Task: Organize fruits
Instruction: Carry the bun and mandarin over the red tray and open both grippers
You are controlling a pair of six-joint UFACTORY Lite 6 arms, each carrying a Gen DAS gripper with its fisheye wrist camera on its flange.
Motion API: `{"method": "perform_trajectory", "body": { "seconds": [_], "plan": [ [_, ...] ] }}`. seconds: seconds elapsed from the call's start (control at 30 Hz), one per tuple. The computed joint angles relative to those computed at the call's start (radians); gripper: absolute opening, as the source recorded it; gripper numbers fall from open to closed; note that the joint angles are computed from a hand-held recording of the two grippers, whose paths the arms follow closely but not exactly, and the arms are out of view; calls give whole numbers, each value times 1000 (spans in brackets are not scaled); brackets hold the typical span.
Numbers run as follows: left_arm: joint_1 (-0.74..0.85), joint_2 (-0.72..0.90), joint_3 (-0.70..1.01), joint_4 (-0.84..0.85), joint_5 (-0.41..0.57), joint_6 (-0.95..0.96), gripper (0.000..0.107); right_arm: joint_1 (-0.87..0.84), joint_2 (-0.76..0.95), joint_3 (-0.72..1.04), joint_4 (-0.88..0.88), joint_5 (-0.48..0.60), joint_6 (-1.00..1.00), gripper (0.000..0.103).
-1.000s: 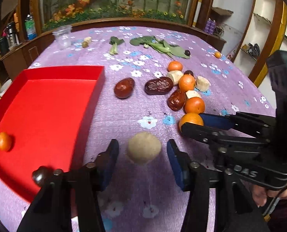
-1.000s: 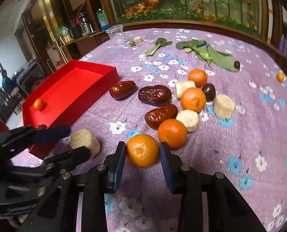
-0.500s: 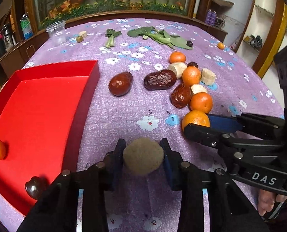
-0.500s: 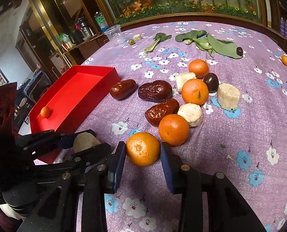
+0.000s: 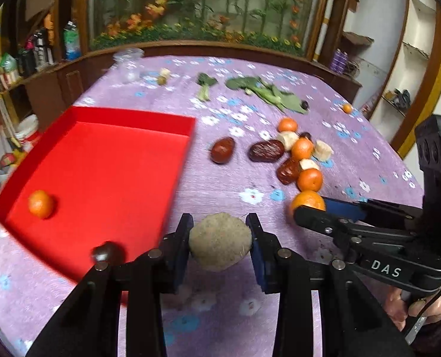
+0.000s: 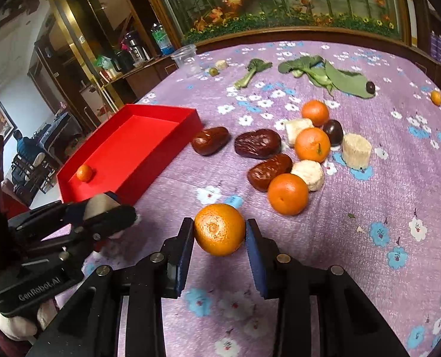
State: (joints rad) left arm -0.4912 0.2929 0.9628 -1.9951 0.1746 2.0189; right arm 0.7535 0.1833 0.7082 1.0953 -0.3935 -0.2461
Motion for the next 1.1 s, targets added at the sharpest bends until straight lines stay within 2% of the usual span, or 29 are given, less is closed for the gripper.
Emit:
{"method": "perform_trajectory", "body": {
  "seconds": [0.07,0.23,0.4,0.57,0.67,0.8,1.1],
  "plan": [
    [11,-45,-37,-107,-14,106,35,23,-5,7,46,-10,-36,38],
    [69,-137,-101,-145,-16,152,35,87,-13,50,187,-36,-169,38],
    [172,-154,-72,111,1,-80,35,114,-7,132,320,-43,-347,38],
    [277,-58,48,397,29,-336,35,118,79,309,460,-25,-573,38],
    [321,18,123,453,36,-391,35,103,172,438,541,-4,-705,38],
    [377,166,274,644,77,-596,35,78,321,626,690,32,-902,38],
    [395,337,472,880,85,-846,36,2,642,1030,1152,74,-1425,39]
  ]
}}
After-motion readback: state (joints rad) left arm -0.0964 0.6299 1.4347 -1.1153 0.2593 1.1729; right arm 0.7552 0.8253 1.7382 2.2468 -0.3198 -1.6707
